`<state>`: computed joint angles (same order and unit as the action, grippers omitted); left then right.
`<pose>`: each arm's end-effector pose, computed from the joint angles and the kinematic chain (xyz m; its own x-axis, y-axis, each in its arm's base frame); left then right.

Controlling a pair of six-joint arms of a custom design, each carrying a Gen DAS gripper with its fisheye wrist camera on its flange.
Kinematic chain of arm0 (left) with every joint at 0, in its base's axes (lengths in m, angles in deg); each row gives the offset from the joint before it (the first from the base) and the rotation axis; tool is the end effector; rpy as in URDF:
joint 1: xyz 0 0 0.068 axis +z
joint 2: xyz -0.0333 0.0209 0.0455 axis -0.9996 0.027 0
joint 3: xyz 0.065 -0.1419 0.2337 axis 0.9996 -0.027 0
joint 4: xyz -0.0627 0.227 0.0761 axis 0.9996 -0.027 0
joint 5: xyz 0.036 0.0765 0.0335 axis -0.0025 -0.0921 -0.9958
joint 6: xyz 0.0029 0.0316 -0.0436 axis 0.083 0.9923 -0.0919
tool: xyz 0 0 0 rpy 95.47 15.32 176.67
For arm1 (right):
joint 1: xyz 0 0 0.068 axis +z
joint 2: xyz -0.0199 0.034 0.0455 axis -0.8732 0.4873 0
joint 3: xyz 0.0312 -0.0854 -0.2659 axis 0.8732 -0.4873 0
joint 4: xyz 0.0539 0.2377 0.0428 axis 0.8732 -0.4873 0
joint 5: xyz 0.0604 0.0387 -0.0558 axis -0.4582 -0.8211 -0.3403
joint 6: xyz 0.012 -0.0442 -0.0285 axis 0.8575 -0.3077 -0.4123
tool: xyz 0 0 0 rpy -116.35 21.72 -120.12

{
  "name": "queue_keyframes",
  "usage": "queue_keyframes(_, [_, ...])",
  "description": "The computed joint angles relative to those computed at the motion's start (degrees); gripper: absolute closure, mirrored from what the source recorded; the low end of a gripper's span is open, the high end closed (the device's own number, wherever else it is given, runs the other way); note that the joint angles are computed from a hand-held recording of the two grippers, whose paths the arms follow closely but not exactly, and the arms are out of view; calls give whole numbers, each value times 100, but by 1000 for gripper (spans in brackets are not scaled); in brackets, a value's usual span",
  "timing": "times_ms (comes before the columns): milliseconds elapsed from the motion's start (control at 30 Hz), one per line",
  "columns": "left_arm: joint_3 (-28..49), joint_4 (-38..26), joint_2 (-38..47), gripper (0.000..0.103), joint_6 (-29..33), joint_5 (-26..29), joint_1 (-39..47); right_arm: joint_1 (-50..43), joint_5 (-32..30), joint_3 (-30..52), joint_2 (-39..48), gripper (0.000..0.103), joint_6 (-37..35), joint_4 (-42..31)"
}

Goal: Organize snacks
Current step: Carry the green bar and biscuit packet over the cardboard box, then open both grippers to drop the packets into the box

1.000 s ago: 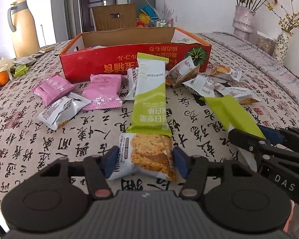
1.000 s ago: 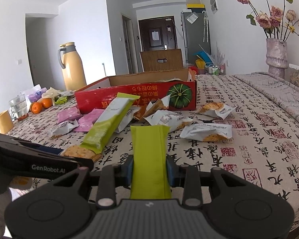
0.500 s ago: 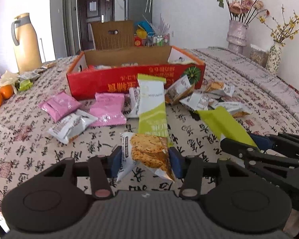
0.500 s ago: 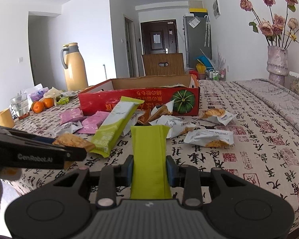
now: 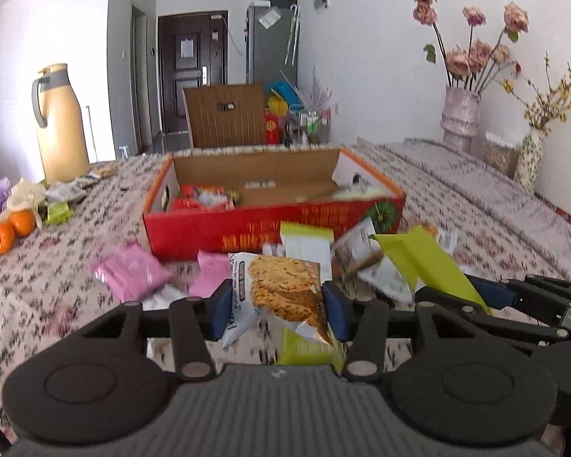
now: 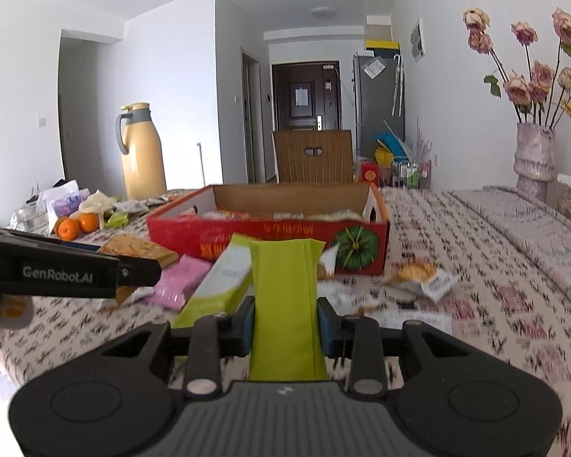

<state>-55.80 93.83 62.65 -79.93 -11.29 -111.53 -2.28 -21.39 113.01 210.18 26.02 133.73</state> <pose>0.2021 -0.0808 0.0565 -0.4810 0.1108 -0.8697 0.2350 0.9720 -0.0061 0.1780 0.2449 0.0208 -0.4113 -0.0091 -0.9115 -0.1589 0.9853 0.0618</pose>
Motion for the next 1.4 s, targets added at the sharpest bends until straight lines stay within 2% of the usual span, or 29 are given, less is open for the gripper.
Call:
queue_keyframes(300, [864,-1216,-814,53,-1,148,297,-757,-432,589,-221,71,-820,-58])
queue_keyframes(567, [1941,-2084,-824,52,-56,336,609,-1415,-827,1528,-206,71,-1227,-624])
queue_keyframes(933, [3599,-3122,-345,52,-43,382,895,-2108,-1297,3181,158,71,-1567,-1784])
queue_keyframes(1100, [4524,-3793,101,52,-95,283,985,-2288,-1428,3977,532,71,-1612,-2294])
queue_keyframes(1400, [5525,-4344,945,52,-244,277,1158,-2518,-1706,4988,1229,71,-1398,-3005])
